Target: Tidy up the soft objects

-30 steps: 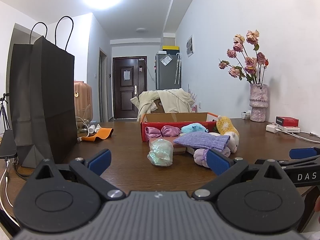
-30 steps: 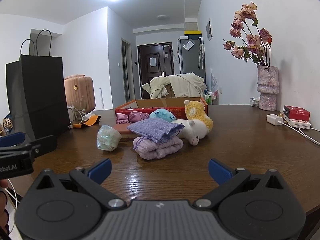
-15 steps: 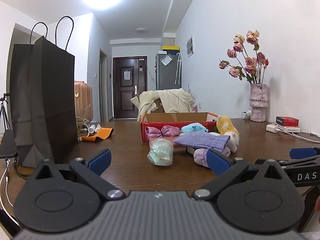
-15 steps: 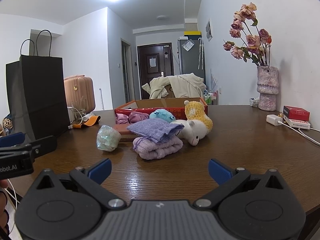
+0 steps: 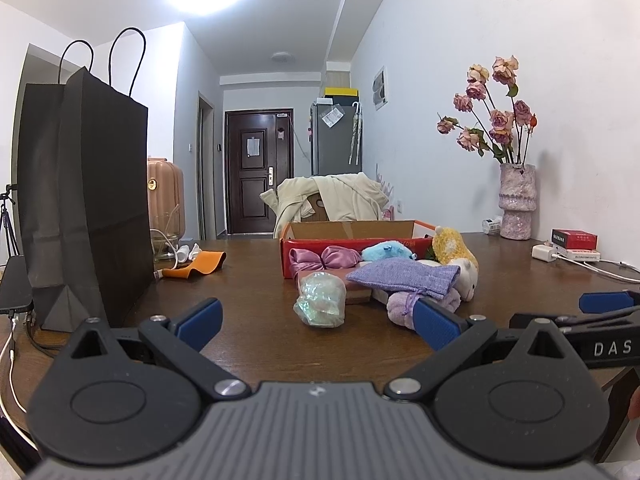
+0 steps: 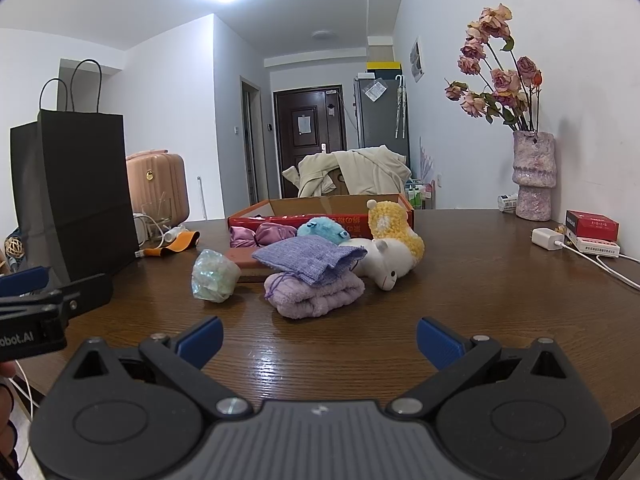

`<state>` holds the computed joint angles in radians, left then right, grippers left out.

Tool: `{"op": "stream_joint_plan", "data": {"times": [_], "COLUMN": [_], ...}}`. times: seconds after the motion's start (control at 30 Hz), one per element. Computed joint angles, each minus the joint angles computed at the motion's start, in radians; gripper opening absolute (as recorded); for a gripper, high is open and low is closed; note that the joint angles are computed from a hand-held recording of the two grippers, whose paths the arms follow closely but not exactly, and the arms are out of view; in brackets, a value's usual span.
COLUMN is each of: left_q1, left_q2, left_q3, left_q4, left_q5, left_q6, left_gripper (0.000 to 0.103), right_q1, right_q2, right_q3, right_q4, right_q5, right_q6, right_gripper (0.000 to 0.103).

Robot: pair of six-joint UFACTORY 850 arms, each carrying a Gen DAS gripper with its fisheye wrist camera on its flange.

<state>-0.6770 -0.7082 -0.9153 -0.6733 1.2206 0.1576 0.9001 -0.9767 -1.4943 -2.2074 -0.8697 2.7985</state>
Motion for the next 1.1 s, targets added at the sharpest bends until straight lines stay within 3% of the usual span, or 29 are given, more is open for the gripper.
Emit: {"op": "stream_joint_plan", "data": {"times": [0.23, 0.37, 0.63, 0.8, 0.87, 1.1], "left_q1": [0.021, 0.046, 0.135, 0.193, 0.214, 0.266], "left_q2": [-0.021, -0.036, -0.056, -0.082, -0.102, -0.272], "left_q3": [-0.030, -0.086, -0.208, -0.305, -0.372, -0.728], "left_q4": [-0.005, -0.041, 0.067, 0.208, 0.286, 0.555], "left_q5": [-0.015, -0.067, -0.229, -0.328, -0.412, -0.770], "left_q6": [0.000, 0.020, 0.028, -0.035, -0.062, -0.217], "left_gripper": [0.103, 0.103, 0.103, 0.103, 0.103, 0.095], "right_q1": [-0.007, -0.026, -0.090, -0.143, -0.164, -0.221], "right_q2": [-0.024, -0.047, -0.088, -0.135, -0.158, -0.299], "right_q3": [-0.025, -0.063, -0.173, -0.292, -0.341, -0.594], "right_q4": [0.013, 0.017, -0.049, -0.069, -0.092, -0.098], "right_q5": [-0.027, -0.019, 0.107, 0.239, 0.300, 0.472], "right_q6": [-0.027, -0.031, -0.005, 0.002, 0.046, 0.112], "right_gripper": [0.103, 0.103, 0.101, 0.087, 0.078, 0.073]}}
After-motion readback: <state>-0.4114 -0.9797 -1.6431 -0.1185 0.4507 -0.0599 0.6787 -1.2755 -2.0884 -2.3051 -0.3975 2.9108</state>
